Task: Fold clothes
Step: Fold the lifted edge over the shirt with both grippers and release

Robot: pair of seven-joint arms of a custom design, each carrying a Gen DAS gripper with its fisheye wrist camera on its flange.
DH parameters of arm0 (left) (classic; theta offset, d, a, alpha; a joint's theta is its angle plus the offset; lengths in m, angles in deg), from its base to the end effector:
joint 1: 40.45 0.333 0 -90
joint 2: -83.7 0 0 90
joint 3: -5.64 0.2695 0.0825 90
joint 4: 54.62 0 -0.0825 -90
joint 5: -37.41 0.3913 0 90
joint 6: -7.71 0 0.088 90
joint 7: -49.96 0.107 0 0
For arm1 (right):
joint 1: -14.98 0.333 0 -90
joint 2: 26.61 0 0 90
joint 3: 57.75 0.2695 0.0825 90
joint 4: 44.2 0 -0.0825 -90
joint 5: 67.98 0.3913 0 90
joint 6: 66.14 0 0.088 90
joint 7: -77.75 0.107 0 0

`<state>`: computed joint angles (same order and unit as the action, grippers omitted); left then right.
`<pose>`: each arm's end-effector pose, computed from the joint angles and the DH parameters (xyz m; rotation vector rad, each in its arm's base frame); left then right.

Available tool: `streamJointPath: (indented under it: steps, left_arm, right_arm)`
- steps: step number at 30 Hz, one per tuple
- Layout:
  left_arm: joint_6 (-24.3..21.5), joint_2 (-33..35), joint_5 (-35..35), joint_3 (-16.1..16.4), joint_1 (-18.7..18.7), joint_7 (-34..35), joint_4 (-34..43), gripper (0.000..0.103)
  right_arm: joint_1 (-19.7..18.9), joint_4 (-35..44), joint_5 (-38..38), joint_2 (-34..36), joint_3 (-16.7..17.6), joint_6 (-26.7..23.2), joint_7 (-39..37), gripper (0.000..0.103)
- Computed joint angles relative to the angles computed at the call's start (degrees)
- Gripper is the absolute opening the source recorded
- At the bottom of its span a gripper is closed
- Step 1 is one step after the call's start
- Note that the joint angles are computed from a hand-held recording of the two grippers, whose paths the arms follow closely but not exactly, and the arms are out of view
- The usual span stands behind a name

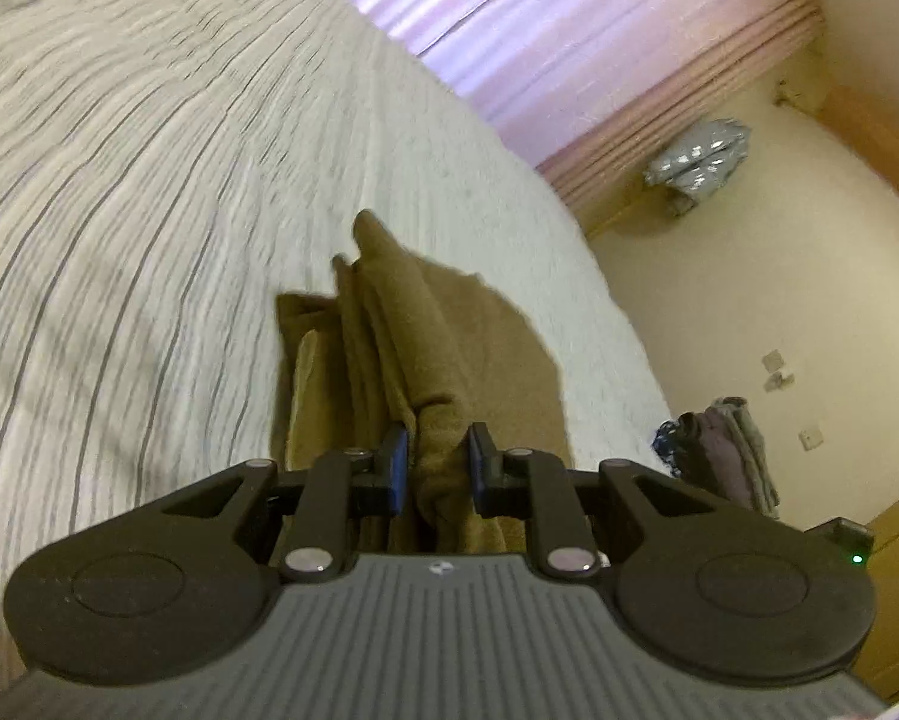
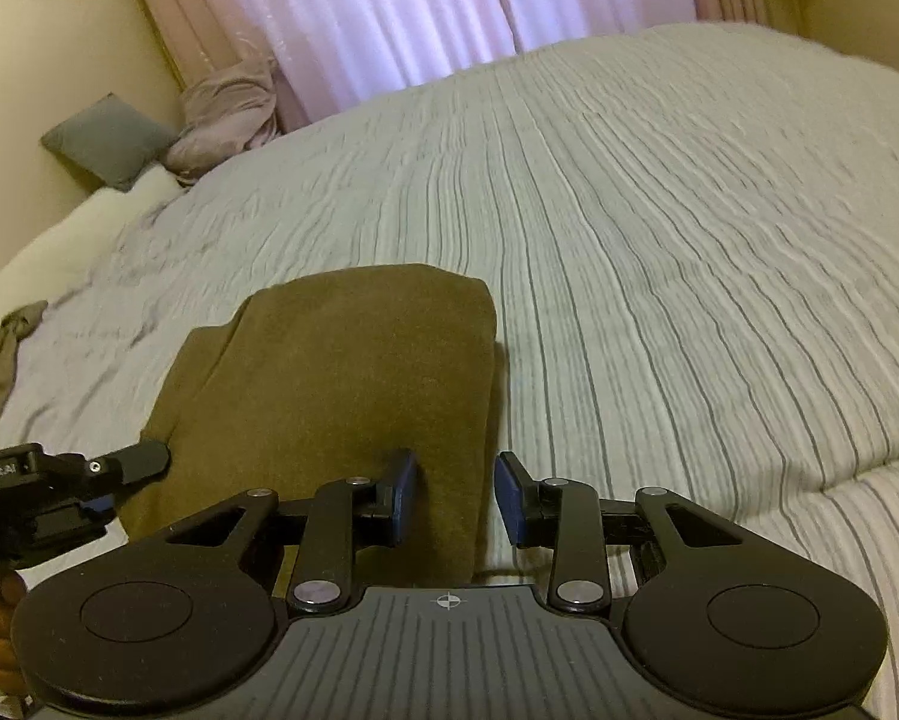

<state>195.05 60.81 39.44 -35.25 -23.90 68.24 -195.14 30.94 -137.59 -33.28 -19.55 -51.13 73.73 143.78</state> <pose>0.4500 -0.2332 0.4989 -2.2400 1.0883 -1.5701 0.6018 0.2470 0.5745 -1.9520 1.1902 -0.1143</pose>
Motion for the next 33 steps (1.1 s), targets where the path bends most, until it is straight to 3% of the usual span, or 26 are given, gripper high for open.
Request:
streamJointPath:
  steps: [2,6,12,18,22,25,26,27,31,33]
  left_arm:
    - [0.6,-0.3,0.1,-1.4,1.7,0.0,0.2,0.016]
    - [-1.4,0.3,-0.5,-0.6,0.7,-1.2,-1.2,0.017]
    - [-2.0,-2.7,-1.1,-1.9,1.3,-8.2,-3.6,0.03]
    - [-4.8,-11.0,-1.4,2.3,-6.7,-12.8,-8.6,0.039]
    - [-7.1,-15.1,-0.6,6.1,-14.7,-13.3,-12.7,0.042]
    - [-10.9,-17.5,1.0,3.9,-14.0,-16.3,-12.8,0.044]
    - [-12.2,-18.2,1.6,3.3,-13.9,-17.5,-12.8,0.043]
    - [-12.5,-18.8,2.3,2.7,-13.5,-18.8,-13.1,0.042]
    - [-10.2,-18.4,4.6,2.2,-12.8,-22.3,-13.6,0.034]
    - [-8.5,-17.5,5.2,2.1,-12.5,-23.2,-13.6,0.01]
  right_arm:
    - [0.1,-0.6,0.4,-0.3,0.2,0.6,-0.4,0.034]
    - [0.3,-0.4,0.6,0.6,0.3,1.2,-2.0,0.034]
    - [-1.0,-1.6,5.4,-0.1,0.3,1.9,-4.9,0.035]
    - [-3.6,-7.4,15.7,-6.5,-2.3,-2.8,-8.7,0.035]
    - [-3.7,-13.0,18.0,-12.3,-4.9,-7.4,-10.4,0.035]
    - [-3.1,-15.8,19.8,-15.0,-6.4,-8.9,-10.9,0.045]
    - [-2.8,-16.5,20.4,-15.7,-6.7,-9.0,-10.9,0.062]
    - [-2.5,-17.2,21.1,-16.4,-7.0,-8.7,-11.1,0.065]
    - [-1.4,-18.6,22.5,-17.9,-7.8,-10.0,-13.9,0.065]
    - [-0.9,-19.0,22.3,-17.7,-7.8,-10.5,-13.9,0.063]
